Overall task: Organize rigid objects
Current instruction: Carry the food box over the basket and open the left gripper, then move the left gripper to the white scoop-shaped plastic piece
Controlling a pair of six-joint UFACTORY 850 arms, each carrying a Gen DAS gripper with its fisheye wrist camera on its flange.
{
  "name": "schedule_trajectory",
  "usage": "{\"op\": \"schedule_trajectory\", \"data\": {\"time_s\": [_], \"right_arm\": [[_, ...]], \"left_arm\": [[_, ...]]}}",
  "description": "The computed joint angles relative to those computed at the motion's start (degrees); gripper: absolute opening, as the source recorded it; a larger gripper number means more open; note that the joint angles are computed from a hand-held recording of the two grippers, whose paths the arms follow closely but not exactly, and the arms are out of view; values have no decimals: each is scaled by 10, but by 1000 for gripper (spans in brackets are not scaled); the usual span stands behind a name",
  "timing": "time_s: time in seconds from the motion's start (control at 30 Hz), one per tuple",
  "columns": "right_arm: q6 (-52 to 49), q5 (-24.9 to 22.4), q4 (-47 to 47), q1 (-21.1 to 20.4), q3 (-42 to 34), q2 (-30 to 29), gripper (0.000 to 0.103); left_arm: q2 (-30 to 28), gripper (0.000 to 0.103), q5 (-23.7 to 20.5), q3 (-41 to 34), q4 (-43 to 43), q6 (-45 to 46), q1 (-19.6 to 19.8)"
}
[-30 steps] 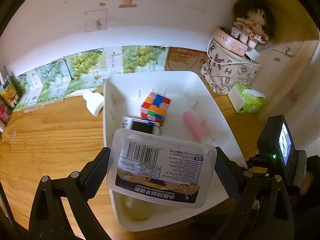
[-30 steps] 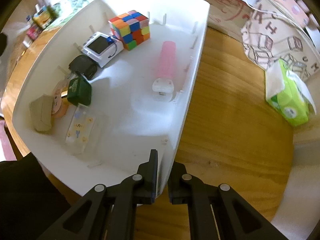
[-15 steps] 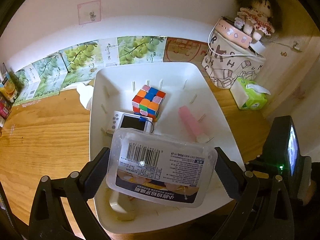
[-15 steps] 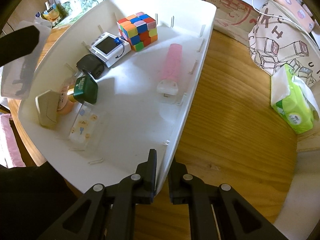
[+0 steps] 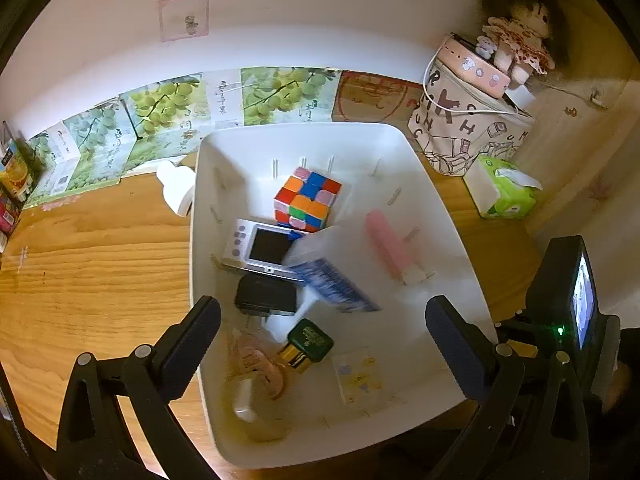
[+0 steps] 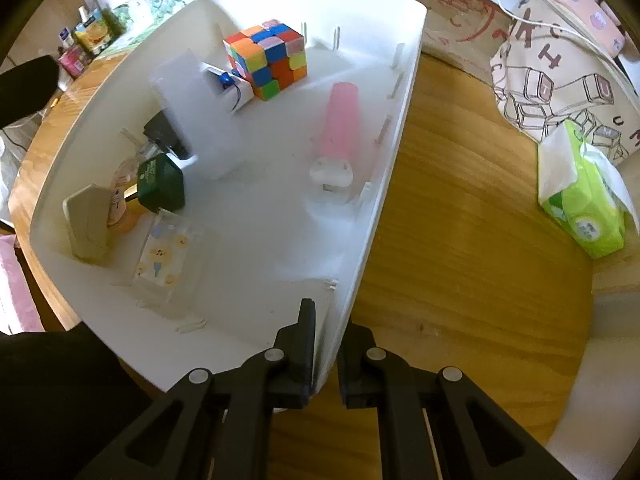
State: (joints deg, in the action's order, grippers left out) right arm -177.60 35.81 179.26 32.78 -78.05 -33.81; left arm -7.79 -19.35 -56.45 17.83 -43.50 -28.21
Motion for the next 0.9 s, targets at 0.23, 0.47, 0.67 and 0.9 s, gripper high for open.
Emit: {"op": "schedule_trajectory", "data": {"time_s": [0.23,0.47,0.67,0.9], "right_arm": [[80,29,-38,7,-24,-23,10],[169,58,-66,16,-50,-47,11],[239,76,-83,16,-67,-61,11],[307,100,-101,15,-89,-77,14]], "left_arm": [[16,102,-1,13,-64,79,34],[38,102,-2,29,-117,167,75],[48,102,-12,37,-147,222,117],[33,102,-14,21,-147,263,165]]}}
